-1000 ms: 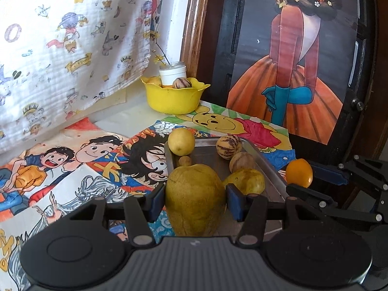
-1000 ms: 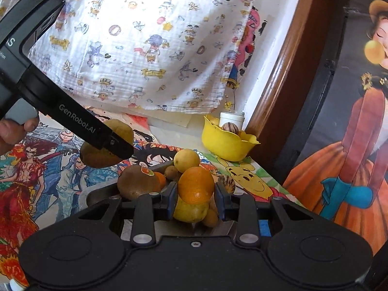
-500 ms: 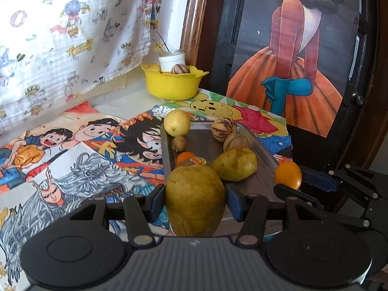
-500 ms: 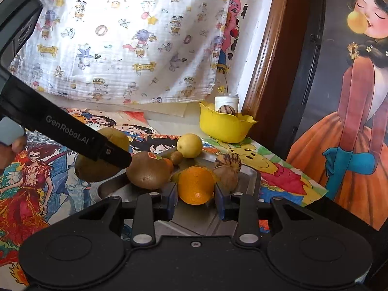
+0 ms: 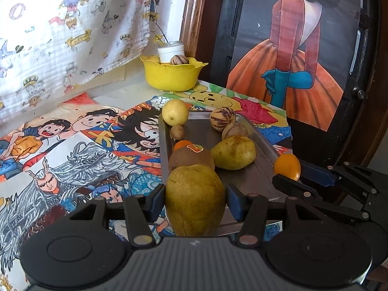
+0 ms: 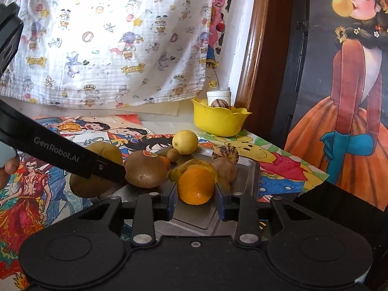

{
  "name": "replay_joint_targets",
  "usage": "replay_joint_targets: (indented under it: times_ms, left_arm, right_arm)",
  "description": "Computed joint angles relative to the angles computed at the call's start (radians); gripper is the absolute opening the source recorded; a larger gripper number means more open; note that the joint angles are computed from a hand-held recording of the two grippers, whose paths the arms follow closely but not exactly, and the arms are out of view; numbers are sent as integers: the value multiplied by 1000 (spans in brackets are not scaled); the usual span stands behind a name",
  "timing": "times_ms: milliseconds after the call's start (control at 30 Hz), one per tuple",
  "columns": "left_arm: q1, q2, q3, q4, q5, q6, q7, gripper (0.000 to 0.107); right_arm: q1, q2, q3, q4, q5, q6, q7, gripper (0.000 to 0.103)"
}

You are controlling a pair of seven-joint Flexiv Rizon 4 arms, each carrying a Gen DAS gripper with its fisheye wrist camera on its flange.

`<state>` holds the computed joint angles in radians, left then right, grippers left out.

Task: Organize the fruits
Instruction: 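Lower the pear and tangerine onto the tray among the other fruits with both tools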

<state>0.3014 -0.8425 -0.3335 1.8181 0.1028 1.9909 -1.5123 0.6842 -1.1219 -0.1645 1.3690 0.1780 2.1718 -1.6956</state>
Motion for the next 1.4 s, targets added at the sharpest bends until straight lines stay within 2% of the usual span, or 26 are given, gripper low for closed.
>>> replay_joint_targets:
  times_ms: [600,800,1400]
  left_arm:
    - [2,-29,-14,-23,41,21,4,58]
    - [25,-52,-47,-51,52,-3,18,58]
    - [26,-111,-72,-124,19,-35,79,58]
  right_arm:
    - [23,-26,-36,-42,56,-52,57,35]
    - [26,-34,-54,-51,59,-71,80,35]
    - [36,-88,-141,-142,28,-186,214,35]
